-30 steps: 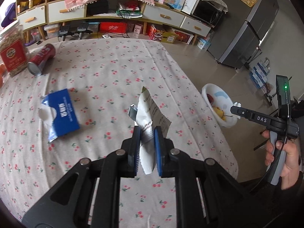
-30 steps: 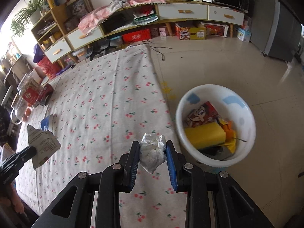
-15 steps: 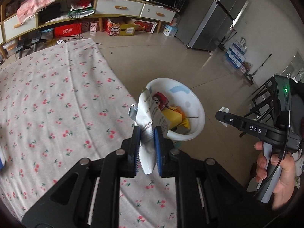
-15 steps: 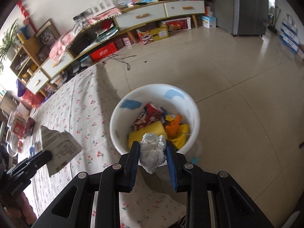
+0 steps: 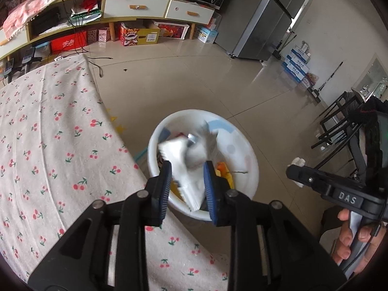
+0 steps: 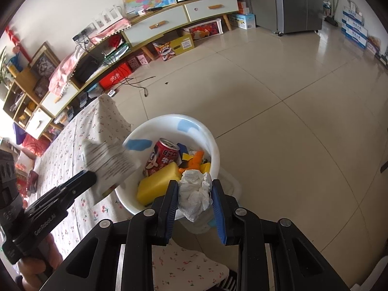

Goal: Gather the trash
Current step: 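Carry the packet into the bin and release it while the right gripper carries the tissue over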

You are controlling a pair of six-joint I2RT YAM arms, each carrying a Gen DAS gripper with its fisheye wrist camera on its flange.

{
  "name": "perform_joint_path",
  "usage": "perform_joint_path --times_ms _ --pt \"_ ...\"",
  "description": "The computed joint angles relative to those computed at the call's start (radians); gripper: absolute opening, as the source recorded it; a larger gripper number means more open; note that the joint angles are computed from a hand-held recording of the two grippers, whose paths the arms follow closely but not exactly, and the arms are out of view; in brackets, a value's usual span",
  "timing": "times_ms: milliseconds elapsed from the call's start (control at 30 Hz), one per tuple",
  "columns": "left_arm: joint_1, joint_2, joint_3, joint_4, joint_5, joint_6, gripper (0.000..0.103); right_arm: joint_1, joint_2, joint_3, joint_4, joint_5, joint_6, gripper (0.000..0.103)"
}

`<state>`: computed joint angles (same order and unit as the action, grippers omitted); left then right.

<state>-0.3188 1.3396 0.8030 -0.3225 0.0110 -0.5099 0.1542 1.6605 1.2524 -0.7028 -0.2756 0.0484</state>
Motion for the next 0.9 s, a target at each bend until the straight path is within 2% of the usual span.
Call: perform_joint_path --times_ms 33,167,367,500,633,900 --pt "-0.004 0.007 0.003 -0.002 -0.002 -0.005 0.032 0.001 0.002 0.003 -0.002 0.001 0.000 0.029" --pt "-0.011 -0.020 -0.011 -0.029 -0.030 -0.011 0.059 0.012 0.009 0.011 -0.006 0.007 0.003 0.029" --pt "-0.006 -0.115 -0.051 -0.126 -0.078 -0.010 0.082 0.035 0.030 0.031 -0.007 0.023 0.015 0.029" --pt "0.009 -0.185 -0.069 -0.215 -0.124 -0.007 0.087 0.059 0.047 0.047 -0.005 0.037 0.031 0.029" --pt "0.037 -0.260 -0.093 -0.295 -0.161 0.015 0.097 0.087 0.068 0.060 0.000 0.055 0.053 0.029" --pt "0.170 -0.487 -0.161 -0.452 -0.136 0.100 0.098 0.133 0.114 0.087 0.023 0.093 0.095 0.031"
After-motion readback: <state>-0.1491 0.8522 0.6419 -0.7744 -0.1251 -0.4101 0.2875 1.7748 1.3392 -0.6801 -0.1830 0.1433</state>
